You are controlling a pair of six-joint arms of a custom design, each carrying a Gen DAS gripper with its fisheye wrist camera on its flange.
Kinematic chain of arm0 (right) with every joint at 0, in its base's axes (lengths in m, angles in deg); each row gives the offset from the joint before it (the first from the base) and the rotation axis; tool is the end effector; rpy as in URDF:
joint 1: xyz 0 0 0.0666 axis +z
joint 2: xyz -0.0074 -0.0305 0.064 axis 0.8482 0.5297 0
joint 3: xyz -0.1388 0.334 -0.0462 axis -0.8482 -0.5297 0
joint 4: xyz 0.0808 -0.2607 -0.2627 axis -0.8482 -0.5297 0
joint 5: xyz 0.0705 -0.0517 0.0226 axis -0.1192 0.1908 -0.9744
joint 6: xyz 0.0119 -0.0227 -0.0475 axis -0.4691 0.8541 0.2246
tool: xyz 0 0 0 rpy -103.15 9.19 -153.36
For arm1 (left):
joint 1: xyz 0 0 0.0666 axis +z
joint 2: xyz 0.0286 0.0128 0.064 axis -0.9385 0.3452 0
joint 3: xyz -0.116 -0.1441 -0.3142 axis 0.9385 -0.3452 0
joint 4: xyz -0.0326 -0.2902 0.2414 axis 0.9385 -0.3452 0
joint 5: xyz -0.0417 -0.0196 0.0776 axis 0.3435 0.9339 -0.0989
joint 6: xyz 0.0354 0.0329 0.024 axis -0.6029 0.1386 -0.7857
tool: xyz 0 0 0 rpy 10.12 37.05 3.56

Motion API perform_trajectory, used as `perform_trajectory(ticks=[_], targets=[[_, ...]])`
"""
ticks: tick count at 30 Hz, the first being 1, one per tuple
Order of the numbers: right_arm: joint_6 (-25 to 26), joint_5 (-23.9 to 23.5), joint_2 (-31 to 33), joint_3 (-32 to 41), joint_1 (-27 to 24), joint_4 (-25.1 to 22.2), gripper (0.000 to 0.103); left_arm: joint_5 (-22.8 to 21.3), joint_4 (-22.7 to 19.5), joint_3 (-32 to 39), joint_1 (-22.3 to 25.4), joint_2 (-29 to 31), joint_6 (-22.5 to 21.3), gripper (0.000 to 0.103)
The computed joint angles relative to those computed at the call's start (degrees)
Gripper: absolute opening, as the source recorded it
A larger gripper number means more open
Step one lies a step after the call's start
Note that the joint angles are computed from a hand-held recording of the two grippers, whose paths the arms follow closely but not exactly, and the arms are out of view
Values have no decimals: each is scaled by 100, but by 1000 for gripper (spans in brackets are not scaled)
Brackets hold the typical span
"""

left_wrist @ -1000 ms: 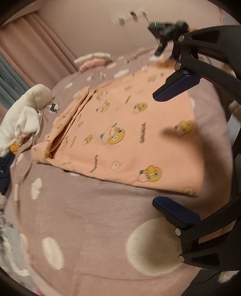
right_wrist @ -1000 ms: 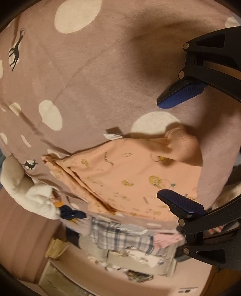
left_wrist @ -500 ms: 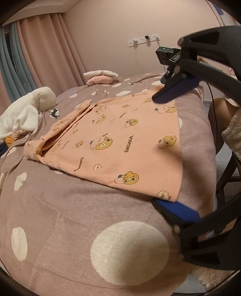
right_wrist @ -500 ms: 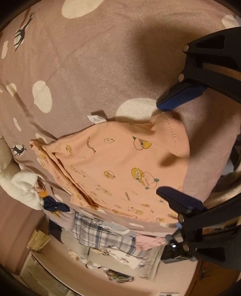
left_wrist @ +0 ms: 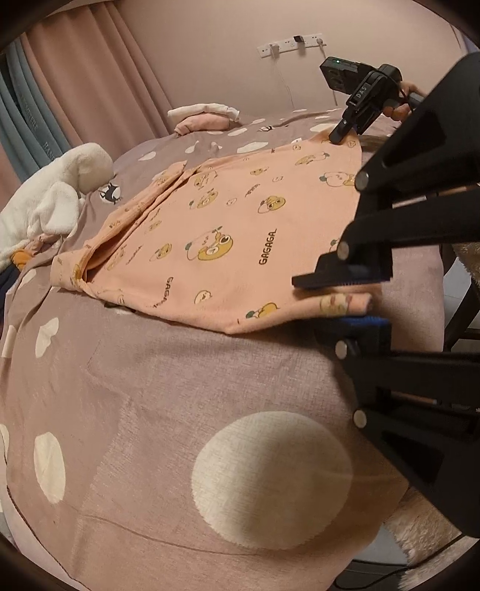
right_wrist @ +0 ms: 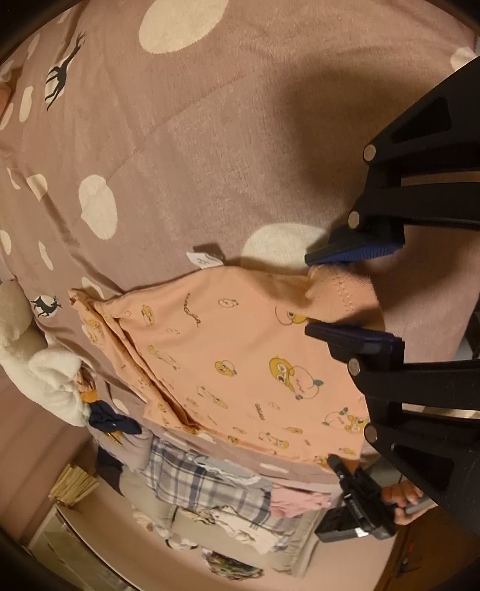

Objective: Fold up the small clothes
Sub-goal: 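Grasp the garment hem with the left tool while the right tool grasps it too, then lift the hem and fold it toward the collar with both tools, release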

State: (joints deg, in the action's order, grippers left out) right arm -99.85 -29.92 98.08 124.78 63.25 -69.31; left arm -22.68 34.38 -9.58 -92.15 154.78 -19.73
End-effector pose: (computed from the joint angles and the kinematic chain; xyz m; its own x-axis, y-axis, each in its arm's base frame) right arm 0.4365 0.0557 0.2868 -0.8868 0.2254 -0.4035 -0.0336 0.8392 0.5428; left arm 0.4221 -0.1841 0.2559 -0.8411 -0.4293 -0.3290 -0.1323 0.7531 -0.6445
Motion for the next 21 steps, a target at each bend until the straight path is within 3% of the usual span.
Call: perform_trajectory(ticks=[5,12,16,21], targets=[[-48,-26,-26,-48,-50,75,33,32,15,28,-4,12,106,5],[-420,43,-23,-160,-69,407,14,-132,-144,148,-54,0,-9,4],[-522,102,-90,-210,-61,569,12,-348,-210,215,-90,-30,-120,3],[-623,-92,-205,-311,-95,912,12,-283,-182,288,-97,-49,-230,3]])
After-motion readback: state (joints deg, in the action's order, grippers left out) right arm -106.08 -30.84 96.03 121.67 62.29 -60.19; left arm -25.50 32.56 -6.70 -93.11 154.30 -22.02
